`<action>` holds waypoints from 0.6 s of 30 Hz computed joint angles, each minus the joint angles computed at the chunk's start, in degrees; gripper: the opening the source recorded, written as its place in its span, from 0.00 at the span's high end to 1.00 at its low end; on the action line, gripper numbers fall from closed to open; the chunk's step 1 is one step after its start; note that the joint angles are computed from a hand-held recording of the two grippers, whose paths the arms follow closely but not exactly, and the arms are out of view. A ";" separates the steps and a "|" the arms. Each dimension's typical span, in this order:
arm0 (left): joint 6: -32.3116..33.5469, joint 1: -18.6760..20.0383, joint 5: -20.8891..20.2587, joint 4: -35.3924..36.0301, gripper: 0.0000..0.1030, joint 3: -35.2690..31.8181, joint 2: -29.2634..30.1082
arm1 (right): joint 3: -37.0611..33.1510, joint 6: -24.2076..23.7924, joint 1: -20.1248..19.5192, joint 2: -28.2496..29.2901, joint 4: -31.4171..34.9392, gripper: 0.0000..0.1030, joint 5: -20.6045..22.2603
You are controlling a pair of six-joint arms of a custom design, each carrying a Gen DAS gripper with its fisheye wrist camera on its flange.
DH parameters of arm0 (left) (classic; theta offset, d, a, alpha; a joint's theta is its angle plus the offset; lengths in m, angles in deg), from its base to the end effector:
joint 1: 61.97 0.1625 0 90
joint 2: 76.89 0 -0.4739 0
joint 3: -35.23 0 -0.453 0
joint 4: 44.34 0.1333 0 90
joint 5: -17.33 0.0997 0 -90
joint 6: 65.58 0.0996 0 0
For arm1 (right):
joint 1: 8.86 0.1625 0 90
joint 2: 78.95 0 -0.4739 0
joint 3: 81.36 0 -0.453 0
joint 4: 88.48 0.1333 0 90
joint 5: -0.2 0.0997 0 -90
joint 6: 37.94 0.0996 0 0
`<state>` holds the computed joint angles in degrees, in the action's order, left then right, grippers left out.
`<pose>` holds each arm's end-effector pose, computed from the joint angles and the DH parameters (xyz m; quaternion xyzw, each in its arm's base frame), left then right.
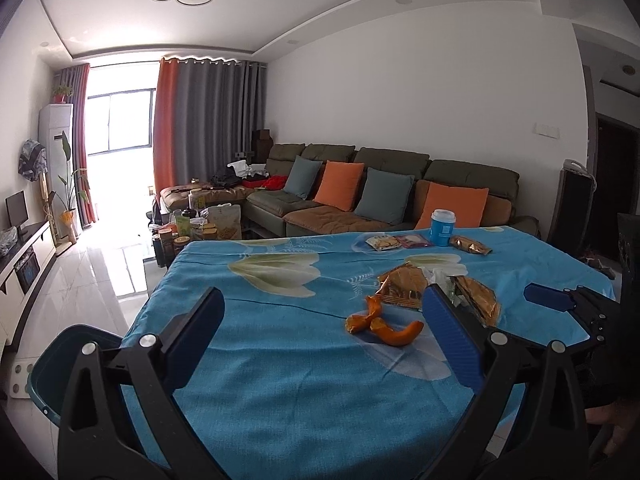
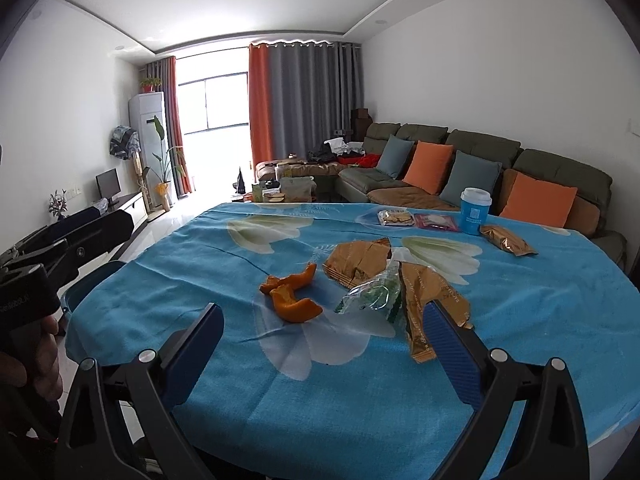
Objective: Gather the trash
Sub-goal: 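Return both tools over the bed toward the orange peel pieces, then grasp an orange peel piece with the right tool while the left tool grasps another piece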
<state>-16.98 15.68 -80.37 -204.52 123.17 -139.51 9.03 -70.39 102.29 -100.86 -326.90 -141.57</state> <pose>-0.0470 -0.7756 0.3899 0.4898 0.7819 -0.3811 0.0594 0.2981 -0.6180 0.0053 0.0606 -0.7419 0.5422 0.3898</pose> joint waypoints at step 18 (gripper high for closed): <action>-1.75 0.70 4.86 5.39 0.05 -7.64 5.62 | -0.61 19.57 -5.65 -3.63 23.52 0.16 8.39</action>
<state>-18.73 16.38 -75.51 -199.13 115.53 -133.88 8.43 -50.82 96.64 -104.49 -303.38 -133.18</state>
